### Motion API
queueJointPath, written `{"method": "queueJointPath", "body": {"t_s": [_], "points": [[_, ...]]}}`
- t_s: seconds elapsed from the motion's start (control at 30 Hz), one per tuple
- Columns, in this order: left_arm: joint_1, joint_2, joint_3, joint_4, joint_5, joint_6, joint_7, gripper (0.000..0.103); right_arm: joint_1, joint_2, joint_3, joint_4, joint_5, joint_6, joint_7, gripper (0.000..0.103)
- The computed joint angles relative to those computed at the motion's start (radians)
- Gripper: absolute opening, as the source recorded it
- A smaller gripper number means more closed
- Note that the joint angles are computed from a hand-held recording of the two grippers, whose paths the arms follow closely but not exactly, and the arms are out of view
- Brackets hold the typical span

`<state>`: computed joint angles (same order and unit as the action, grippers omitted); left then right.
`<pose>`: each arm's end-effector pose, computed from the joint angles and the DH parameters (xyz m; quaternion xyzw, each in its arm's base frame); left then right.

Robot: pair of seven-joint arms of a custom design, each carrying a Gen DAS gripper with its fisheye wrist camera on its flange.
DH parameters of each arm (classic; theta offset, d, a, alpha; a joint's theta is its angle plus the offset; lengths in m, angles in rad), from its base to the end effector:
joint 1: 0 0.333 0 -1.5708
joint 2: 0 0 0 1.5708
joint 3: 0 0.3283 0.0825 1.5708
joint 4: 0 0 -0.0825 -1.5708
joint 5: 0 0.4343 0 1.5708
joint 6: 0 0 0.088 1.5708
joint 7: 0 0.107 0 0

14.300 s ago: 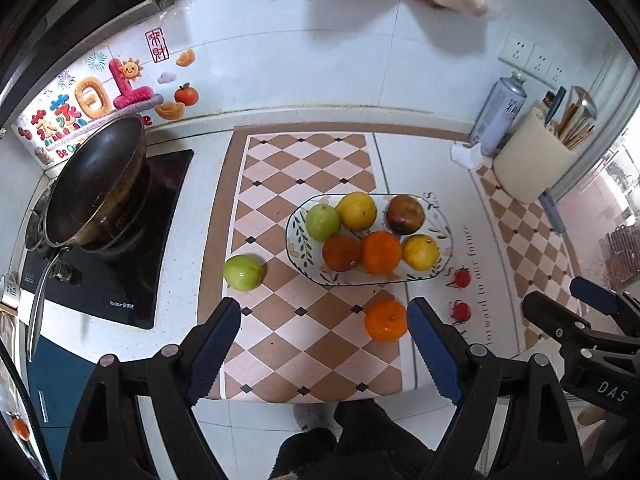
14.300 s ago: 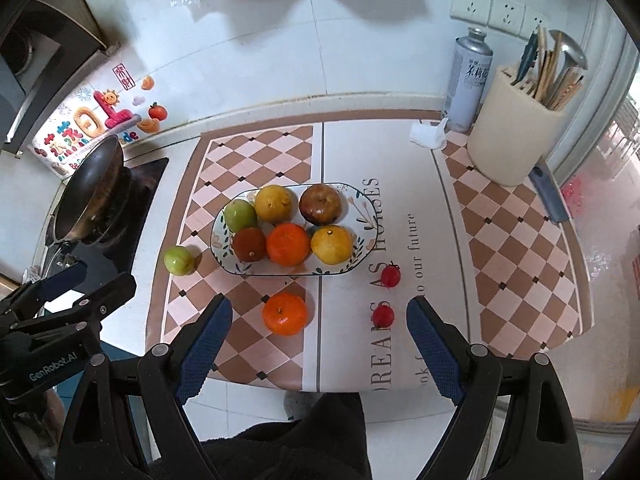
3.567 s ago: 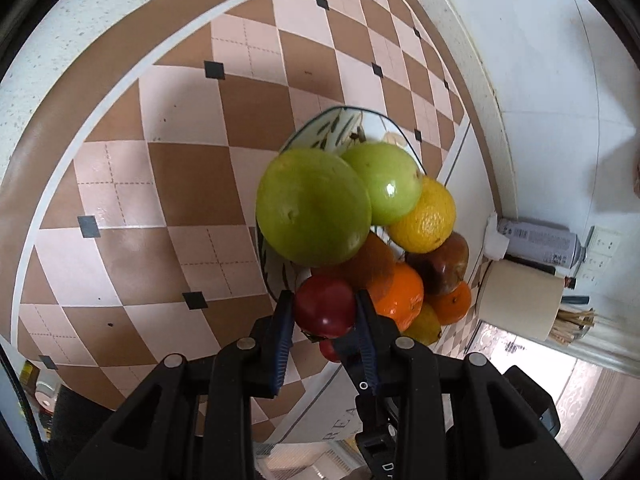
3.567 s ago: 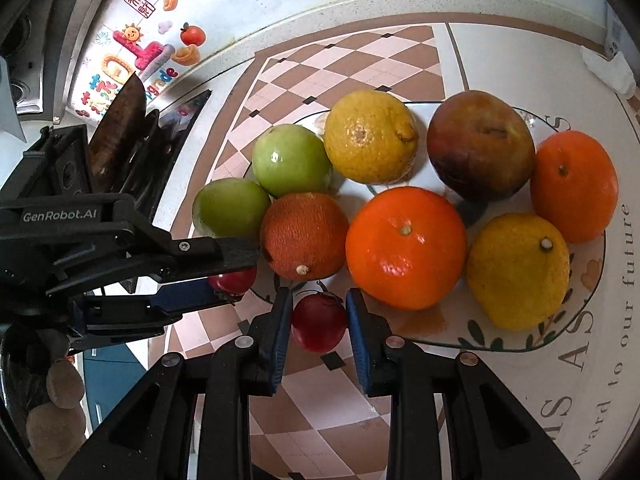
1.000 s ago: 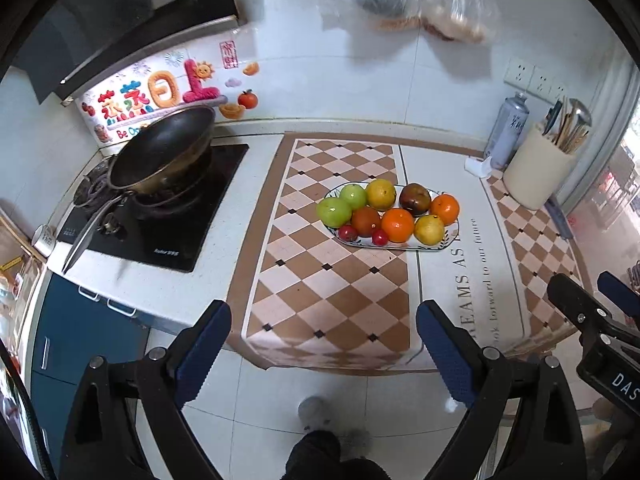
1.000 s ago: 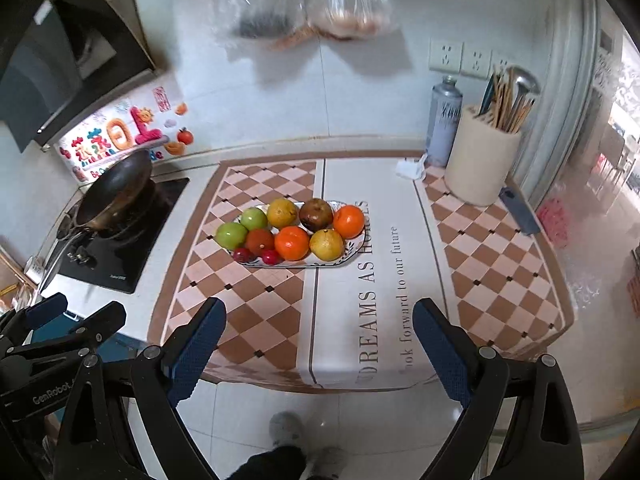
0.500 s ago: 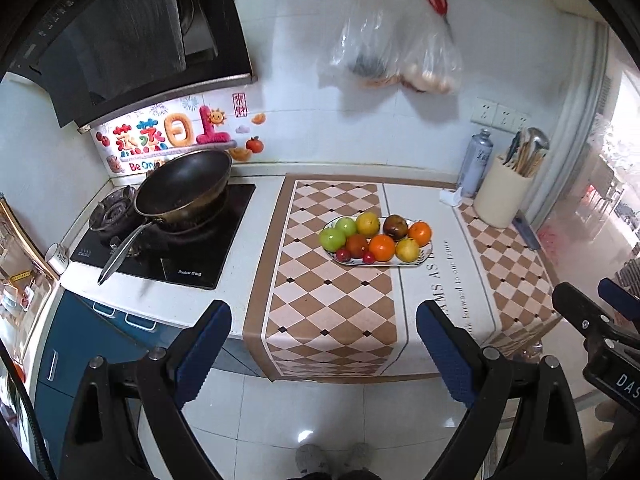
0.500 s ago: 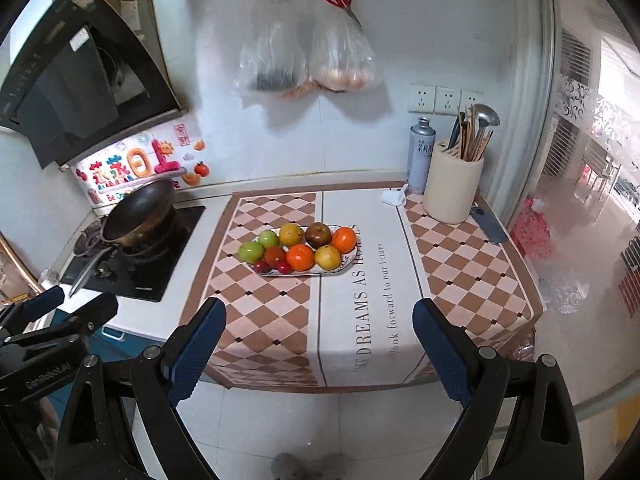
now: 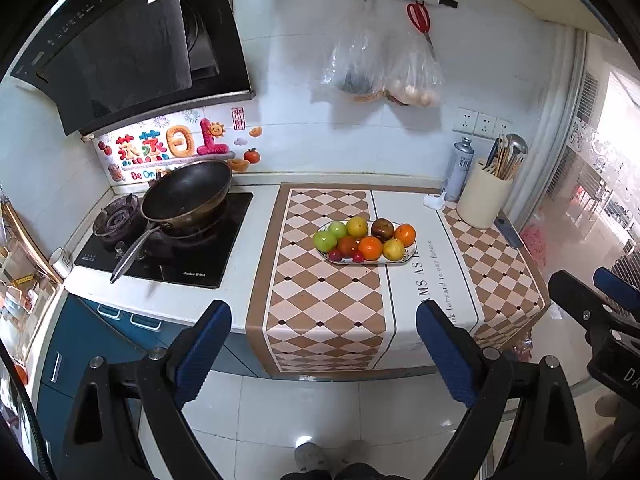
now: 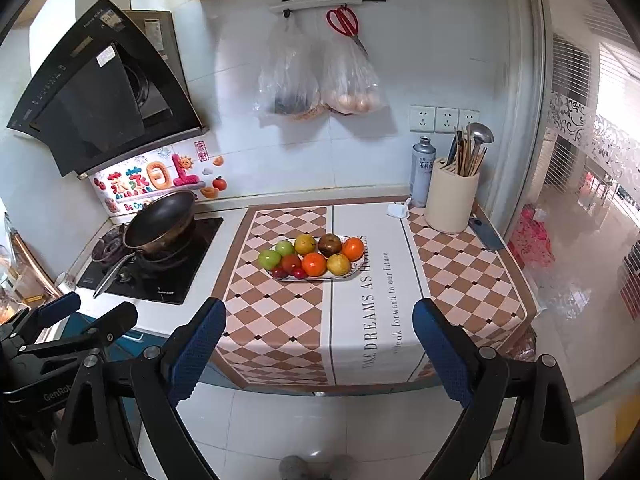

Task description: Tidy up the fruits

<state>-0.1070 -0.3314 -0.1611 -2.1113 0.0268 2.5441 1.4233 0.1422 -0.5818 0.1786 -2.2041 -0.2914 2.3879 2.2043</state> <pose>0.5293 -0.1575 0.6418 -0.6056 0.7033 -0.2902 0.2333 0.4376 0.1655 0.6920 -0.5905 0.6990 -0.2822 0.2881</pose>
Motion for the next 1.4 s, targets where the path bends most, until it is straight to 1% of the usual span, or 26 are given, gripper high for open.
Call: {"method": "queueJointPath", "body": {"t_s": [0.27, 0.5, 0.57, 0.7, 0.83, 0.93, 1.17, 1.4], "points": [[-0.009, -0.004, -0.001, 0.000, -0.007, 0.000, 0.009, 0.095, 0.015, -0.008, -0.011, -0.001, 0.027, -0.002, -0.018, 0.097], [-0.004, 0.053, -0.011, 0.045, 0.008, 0.002, -0.010, 0.095, -0.002, 0.029, -0.023, 0.004, 0.035, 0.029, -0.017, 0.097], [0.005, 0.088, -0.019, 0.071, 0.032, 0.015, -0.034, 0.095, -0.013, 0.061, -0.031, 0.017, 0.032, 0.039, -0.016, 0.097], [0.012, 0.164, -0.029, 0.136, 0.090, 0.010, -0.075, 0.095, -0.029, 0.130, -0.049, 0.050, 0.024, 0.063, -0.017, 0.097], [0.011, 0.252, -0.033, 0.216, 0.171, -0.008, -0.122, 0.095, -0.034, 0.211, -0.072, 0.102, 0.023, 0.067, -0.037, 0.097], [0.000, 0.313, -0.027, 0.276, 0.203, -0.033, -0.133, 0.095, -0.030, 0.273, -0.089, 0.145, 0.028, 0.062, -0.060, 0.097], [-0.032, 0.446, -0.010, 0.416, 0.218, -0.105, -0.130, 0.095, -0.011, 0.422, -0.120, 0.254, 0.042, 0.032, -0.116, 0.097], [-0.051, 0.519, 0.005, 0.491, 0.219, -0.155, -0.132, 0.095, 0.003, 0.518, -0.144, 0.333, 0.045, 0.018, -0.137, 0.097]]}}
